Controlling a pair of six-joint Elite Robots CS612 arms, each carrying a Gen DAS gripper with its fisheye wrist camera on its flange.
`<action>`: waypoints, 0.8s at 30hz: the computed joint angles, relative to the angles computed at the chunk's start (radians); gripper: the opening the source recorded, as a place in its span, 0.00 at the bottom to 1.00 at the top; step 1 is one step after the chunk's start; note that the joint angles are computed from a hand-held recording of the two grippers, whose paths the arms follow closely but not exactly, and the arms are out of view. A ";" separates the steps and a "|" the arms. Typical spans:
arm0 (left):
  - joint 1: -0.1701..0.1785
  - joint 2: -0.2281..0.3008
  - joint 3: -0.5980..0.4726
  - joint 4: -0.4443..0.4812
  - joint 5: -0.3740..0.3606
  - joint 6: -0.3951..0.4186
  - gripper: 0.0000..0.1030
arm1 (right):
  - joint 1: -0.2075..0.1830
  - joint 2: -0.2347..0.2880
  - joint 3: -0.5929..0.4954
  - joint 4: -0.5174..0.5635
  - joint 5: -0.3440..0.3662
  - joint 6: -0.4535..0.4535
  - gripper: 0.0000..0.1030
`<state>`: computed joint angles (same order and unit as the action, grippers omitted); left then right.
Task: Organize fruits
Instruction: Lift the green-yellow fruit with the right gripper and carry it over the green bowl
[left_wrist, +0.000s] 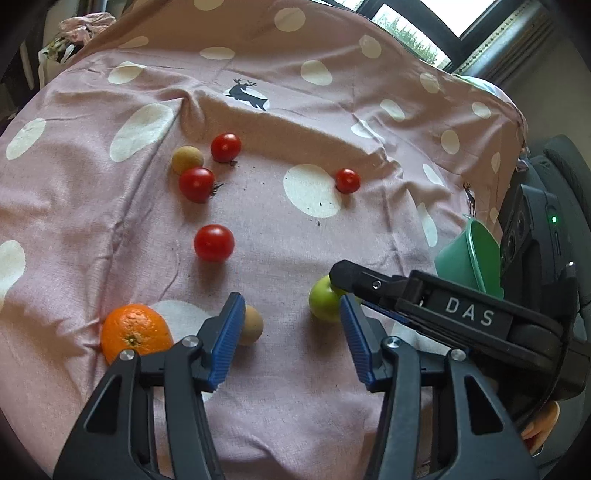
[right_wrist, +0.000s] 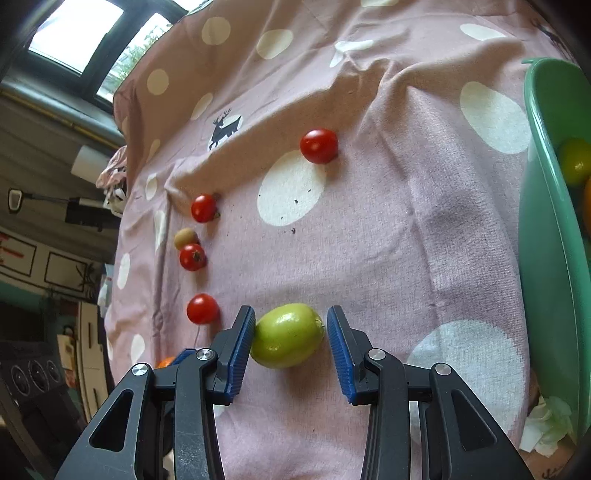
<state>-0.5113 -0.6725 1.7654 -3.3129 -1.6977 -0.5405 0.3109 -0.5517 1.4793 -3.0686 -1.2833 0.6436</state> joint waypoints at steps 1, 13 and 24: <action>-0.004 0.001 -0.001 -0.001 -0.001 0.018 0.51 | -0.002 0.002 -0.001 -0.004 0.008 0.001 0.38; -0.037 0.034 -0.058 0.090 0.021 0.120 0.41 | -0.018 0.020 -0.004 -0.040 0.088 0.038 0.39; -0.022 0.050 -0.064 0.032 -0.031 0.076 0.40 | -0.025 0.025 0.002 -0.068 0.122 0.055 0.39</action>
